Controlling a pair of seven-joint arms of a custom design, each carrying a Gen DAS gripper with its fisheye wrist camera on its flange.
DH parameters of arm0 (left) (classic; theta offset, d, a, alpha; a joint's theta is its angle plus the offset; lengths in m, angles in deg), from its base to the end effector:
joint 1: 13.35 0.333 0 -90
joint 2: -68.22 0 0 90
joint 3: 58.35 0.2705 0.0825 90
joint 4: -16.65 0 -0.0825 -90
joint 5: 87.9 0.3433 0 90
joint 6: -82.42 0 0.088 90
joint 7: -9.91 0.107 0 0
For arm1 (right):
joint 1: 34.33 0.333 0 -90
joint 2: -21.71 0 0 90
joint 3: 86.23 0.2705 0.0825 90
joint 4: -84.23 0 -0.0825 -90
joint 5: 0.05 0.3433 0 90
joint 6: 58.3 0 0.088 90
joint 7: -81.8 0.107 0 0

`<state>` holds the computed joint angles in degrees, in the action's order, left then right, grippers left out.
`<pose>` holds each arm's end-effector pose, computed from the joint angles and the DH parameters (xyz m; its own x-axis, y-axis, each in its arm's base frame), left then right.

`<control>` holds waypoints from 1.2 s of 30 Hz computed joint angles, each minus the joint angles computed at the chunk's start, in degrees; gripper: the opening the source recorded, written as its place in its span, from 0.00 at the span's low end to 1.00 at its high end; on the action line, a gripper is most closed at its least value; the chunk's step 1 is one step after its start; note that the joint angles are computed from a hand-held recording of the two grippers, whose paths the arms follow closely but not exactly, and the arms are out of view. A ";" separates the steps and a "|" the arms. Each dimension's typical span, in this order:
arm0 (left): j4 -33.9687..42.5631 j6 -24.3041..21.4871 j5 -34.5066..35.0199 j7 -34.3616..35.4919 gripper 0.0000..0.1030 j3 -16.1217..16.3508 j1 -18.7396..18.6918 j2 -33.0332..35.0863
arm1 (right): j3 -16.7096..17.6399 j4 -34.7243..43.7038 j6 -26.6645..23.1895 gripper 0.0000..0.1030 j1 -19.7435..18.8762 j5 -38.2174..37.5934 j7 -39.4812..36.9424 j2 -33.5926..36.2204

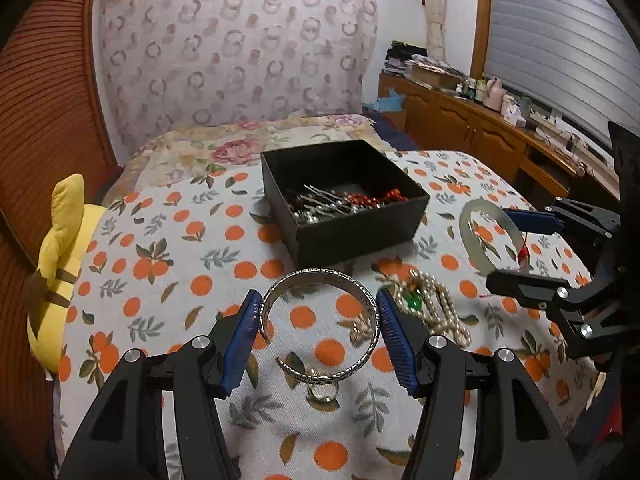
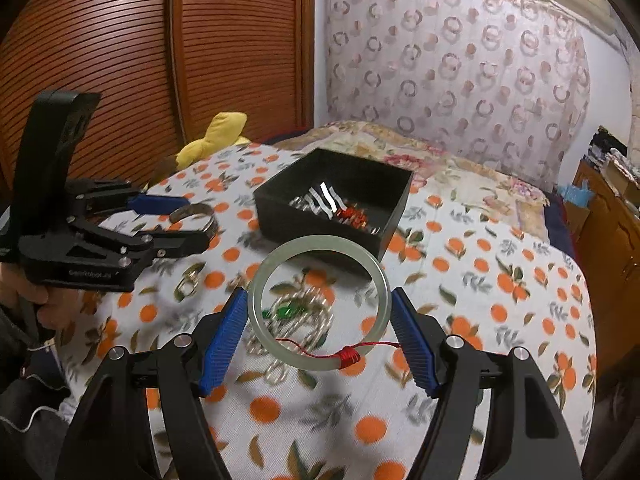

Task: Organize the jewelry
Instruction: 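Grasp the jade bangle with the right tool while the left tool grasps the silver bangle, then lower the jade bangle into the box with the right tool while the left lowers the silver bangle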

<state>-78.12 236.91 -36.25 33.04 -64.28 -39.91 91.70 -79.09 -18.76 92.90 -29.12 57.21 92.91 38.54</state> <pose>0.5417 -0.3654 0.4153 -0.0949 -0.9950 0.0325 -0.6742 0.0402 -0.7375 0.6124 0.1057 0.4137 0.7212 -0.6927 -0.0008 -0.4476 -0.4651 -0.7638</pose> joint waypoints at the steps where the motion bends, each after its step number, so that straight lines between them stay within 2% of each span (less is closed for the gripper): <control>1: 0.41 0.14 -0.07 -0.04 0.54 0.07 0.09 0.33 | -0.01 1.00 0.27 0.72 0.14 -0.18 0.40 0.74; 12: 2.91 1.46 -0.95 -0.40 0.54 1.29 0.70 2.10 | 1.81 18.88 -0.55 0.72 0.28 -8.09 11.24 13.22; 19: 4.05 2.69 -1.22 -1.24 0.54 2.10 0.90 2.98 | 2.24 31.28 -1.91 0.72 2.30 -17.89 19.51 22.02; 26: 4.57 2.39 -1.59 -1.27 0.54 2.57 0.96 3.10 | 0.96 43.97 -4.96 0.72 4.68 -27.40 28.51 30.98; 31: 5.13 1.91 -1.71 -1.04 0.54 2.66 1.33 3.23 | 2.45 48.30 -6.97 0.74 3.74 -29.37 30.28 33.84; 33: 5.80 1.46 -2.03 -0.60 0.54 2.59 1.47 3.53 | 2.94 48.37 -6.42 0.78 3.32 -29.08 30.56 33.83; 36: 6.91 1.20 -2.63 0.13 0.54 2.51 1.64 4.14 | 4.09 48.18 -6.83 0.78 2.11 -27.73 30.05 33.45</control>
<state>-71.21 238.11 -38.88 33.17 -61.77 -38.27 95.84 -75.00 29.42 86.08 -27.01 29.48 122.96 72.00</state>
